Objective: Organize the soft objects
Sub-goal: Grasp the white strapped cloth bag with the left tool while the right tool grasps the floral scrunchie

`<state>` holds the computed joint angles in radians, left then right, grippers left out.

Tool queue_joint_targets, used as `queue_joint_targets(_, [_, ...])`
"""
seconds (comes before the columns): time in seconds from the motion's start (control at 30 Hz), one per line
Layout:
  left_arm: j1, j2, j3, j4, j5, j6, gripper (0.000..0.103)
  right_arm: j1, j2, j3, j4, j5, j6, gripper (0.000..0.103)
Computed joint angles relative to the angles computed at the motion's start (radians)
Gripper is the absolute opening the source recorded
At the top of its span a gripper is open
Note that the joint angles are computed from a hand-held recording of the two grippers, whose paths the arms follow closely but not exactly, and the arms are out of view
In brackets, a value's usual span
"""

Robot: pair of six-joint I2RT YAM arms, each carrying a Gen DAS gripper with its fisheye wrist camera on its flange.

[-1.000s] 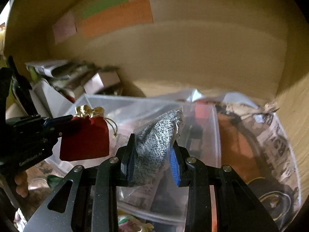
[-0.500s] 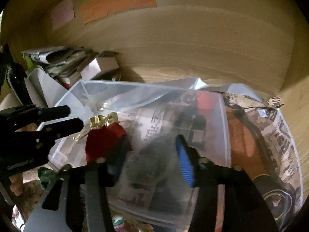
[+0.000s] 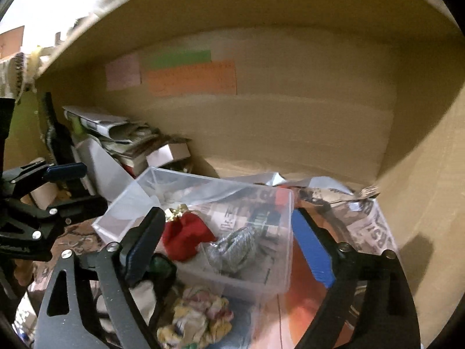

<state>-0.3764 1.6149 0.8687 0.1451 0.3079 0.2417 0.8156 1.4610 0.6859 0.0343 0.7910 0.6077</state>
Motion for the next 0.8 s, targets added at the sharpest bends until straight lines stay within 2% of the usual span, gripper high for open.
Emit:
queue_joint_targets(0.27, [-0.025, -0.058, -0.129, 0.01, 0.011, 0.026, 0.1, 0.094, 0.0, -0.055, -0.057, 0.043, 0.146, 0.091])
queue_joint_targets(0.53, [-0.087, 0.071, -0.123, -0.029, 0.008, 0.026, 0.1, 0.122, 0.07, -0.117, -0.065, -0.012, 0.295, 0.091])
queue_joint_targets(0.67, [-0.13, 0.144, -0.107, -0.022, -0.026, 0.029, 0.1, 0.109, 0.08, -0.147, -0.023, -0.06, 0.305, 0.091])
queue_joint_targets(0.8, [-0.154, 0.196, -0.096, -0.013, -0.054, 0.02, 0.1, 0.079, 0.102, -0.158, 0.065, -0.139, 0.253, 0.091])
